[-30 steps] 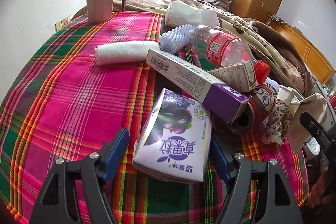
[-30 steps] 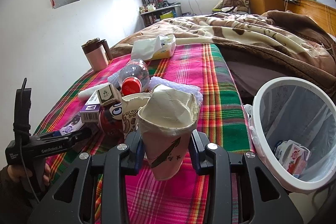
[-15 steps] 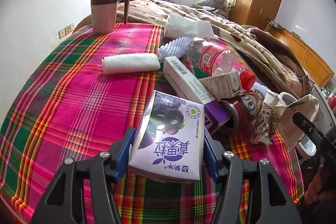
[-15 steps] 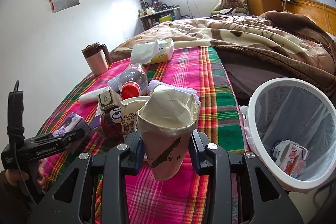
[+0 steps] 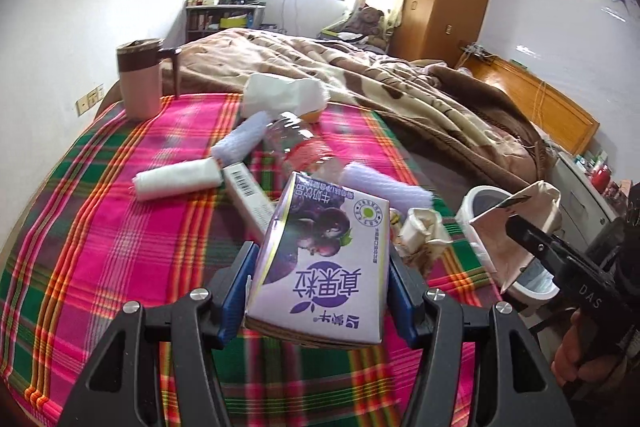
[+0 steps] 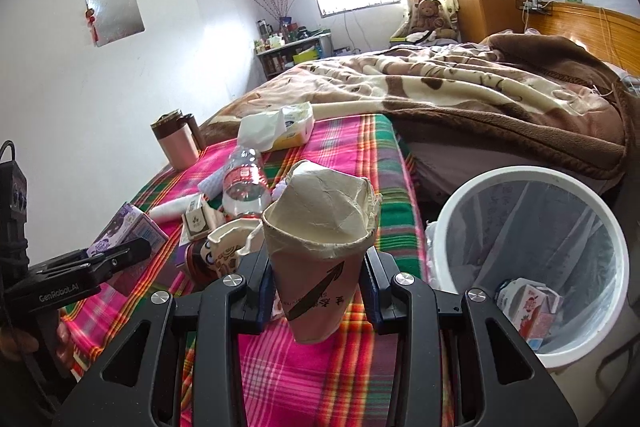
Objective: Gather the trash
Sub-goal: 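Carry both items over the wastebasket and open both tools to drop them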
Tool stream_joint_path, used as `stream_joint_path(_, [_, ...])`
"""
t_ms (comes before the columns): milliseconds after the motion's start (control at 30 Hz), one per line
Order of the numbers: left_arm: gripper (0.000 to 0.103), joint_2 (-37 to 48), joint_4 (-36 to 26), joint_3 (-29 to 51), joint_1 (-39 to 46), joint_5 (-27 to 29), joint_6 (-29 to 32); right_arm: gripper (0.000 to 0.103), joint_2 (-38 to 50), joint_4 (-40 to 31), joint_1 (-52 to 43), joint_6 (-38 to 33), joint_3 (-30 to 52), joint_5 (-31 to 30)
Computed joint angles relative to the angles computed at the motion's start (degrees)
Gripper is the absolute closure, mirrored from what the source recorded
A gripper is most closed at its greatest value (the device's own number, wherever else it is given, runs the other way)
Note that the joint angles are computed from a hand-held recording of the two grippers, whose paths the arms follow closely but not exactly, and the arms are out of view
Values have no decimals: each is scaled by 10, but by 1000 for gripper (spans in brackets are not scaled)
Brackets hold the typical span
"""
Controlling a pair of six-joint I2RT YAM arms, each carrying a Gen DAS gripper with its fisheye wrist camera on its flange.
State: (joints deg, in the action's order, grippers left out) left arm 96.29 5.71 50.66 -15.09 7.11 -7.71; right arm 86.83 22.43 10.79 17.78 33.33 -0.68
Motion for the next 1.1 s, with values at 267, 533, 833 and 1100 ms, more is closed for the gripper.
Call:
stream_joint_path(267, [41,16,-8,42,-62,-8,-5,66,-33,-11,-36,-5,-14,2])
stream_joint_path(533, [41,49,-16,93,-121,-22,-2,66,-61,-21,-83,-9,-27,-2])
stream_joint_path(833, [41,103,-29,162,-175,-24,3,66,-64,-27,-147,-16,-31,-22])
stream_joint_path(1100, [41,166,-55,243,-214,-23,0,66,-40,-36,-190,-28,-22,-26])
